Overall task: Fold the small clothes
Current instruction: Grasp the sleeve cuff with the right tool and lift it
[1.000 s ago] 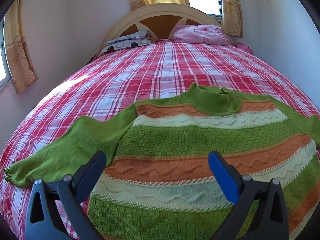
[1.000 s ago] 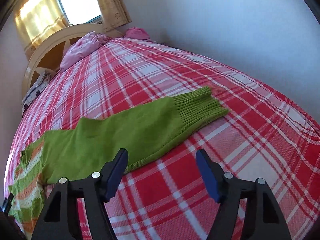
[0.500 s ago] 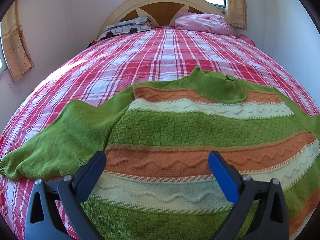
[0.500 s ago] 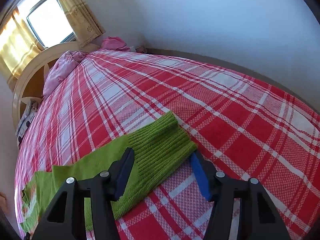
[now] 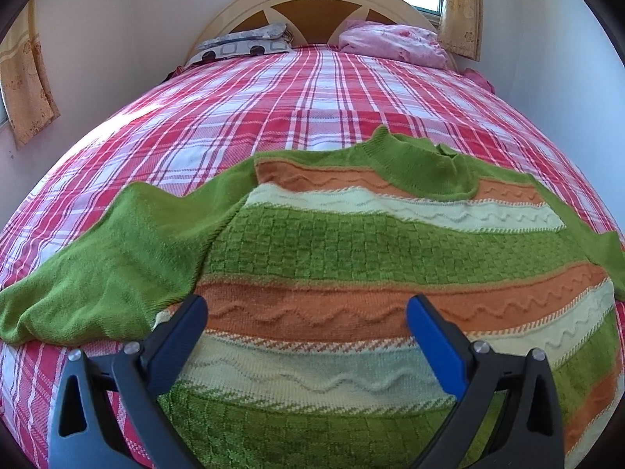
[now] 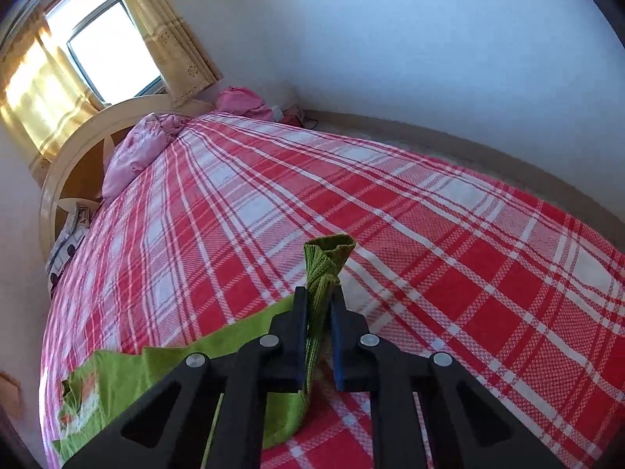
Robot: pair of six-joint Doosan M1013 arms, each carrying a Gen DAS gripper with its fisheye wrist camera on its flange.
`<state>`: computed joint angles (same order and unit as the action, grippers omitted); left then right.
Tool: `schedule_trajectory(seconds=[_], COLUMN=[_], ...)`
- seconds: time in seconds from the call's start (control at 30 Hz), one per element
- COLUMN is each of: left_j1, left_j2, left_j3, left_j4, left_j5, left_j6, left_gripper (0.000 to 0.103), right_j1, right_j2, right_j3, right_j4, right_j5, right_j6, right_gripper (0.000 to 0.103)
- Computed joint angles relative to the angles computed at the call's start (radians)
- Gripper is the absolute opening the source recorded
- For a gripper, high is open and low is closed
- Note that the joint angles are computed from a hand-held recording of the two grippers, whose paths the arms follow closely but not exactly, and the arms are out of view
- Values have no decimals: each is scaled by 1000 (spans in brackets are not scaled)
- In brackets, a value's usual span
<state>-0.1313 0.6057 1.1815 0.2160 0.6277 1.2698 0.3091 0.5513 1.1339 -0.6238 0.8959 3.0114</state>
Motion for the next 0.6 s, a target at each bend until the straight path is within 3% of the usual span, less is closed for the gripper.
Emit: schedule_trajectory(seconds=[0.3, 0.4, 0.6], left_j1=[18, 24, 38], left_j2=[-36, -53, -59], left_j3=[38, 60, 77], left_j4=[-30, 38, 69], left_j5=[-54, -98, -120], left_j6=[9, -46, -58], left_gripper=[103, 103, 103], right_j1=[56, 74, 115], right_j2=[70, 97, 199], right_j3=[-214, -285, -515], right_j4=[-13, -3, 61], right_j5=[18, 20, 50], right_j6=[-193, -248, -408], right_gripper=[10, 10, 10])
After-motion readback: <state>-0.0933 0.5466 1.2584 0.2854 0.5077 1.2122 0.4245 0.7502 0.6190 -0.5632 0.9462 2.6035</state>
